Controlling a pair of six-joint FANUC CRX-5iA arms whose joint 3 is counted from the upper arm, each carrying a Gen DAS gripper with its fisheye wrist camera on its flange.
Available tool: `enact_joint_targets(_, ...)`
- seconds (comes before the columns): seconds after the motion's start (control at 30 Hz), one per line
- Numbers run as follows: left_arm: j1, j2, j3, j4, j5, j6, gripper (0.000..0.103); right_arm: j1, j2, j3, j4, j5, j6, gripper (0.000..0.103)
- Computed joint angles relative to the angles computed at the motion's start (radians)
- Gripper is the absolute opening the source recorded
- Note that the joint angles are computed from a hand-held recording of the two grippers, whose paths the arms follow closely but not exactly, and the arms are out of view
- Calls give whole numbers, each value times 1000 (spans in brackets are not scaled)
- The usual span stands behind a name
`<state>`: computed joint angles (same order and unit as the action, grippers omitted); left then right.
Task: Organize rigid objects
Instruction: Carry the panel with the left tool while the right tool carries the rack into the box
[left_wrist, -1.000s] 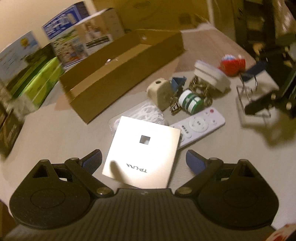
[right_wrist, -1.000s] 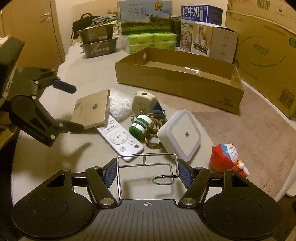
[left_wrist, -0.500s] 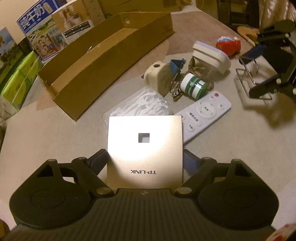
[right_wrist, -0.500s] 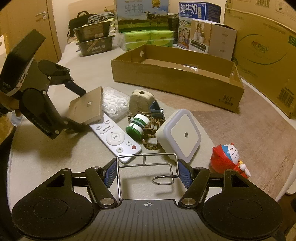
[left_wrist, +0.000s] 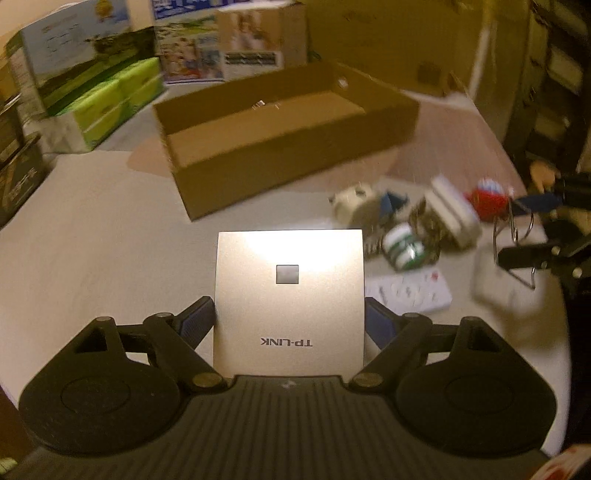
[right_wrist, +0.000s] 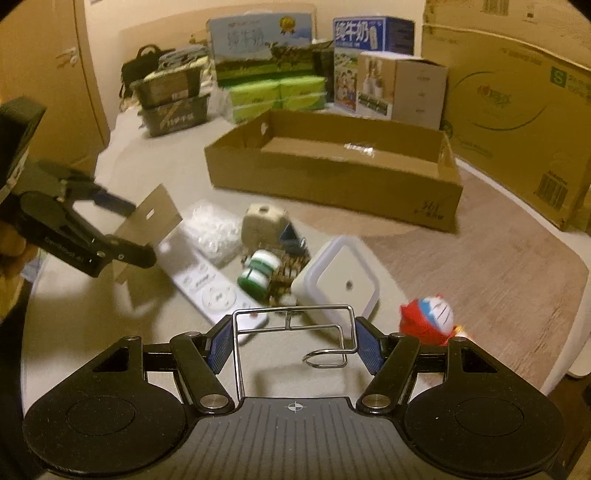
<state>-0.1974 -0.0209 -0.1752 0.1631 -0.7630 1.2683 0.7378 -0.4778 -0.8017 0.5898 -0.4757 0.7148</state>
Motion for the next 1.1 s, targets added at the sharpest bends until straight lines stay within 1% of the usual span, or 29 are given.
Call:
enact_joint_targets(0.1,1,13,35,12,8,62,84,-33,17,35,-25,20,31,68)
enact_joint_targets(0.23,-11,63,138,-44,6,156,84,-112,83,111,-47,75,74,68)
enact_joint_targets(0.37,-17,138,257,-90,0,213,84,-205,192,226,-86,127,149,68)
enact_joint_targets(0.5,-15,228,380,-115,-22,244,84,-277,326,377,-159,147,271,68)
enact_joint_targets(0.6,-15,296,465,-134,-37,254,84,-317,427,498,-236,142,365,68)
enact_joint_targets(0.63,-12,317,490,-133,-42,258,84,-328,460,547,-292,125,435,68)
enact_joint_targets(0.67,-10,338,513,-133,-47,261,84,-336,494,593,-330,102,477,68)
enact_joint_targets(0.73,-7,371,552,-138,-58,264,84,-350,541,646,-372,82,516,68)
enact_joint_targets(0.93,1,444,619,-134,-74,262,84,-374,626,721,-449,42,583,68)
enact_joint_targets(1.1,2,473,630,-120,-72,254,84,-383,654,736,-475,25,603,68)
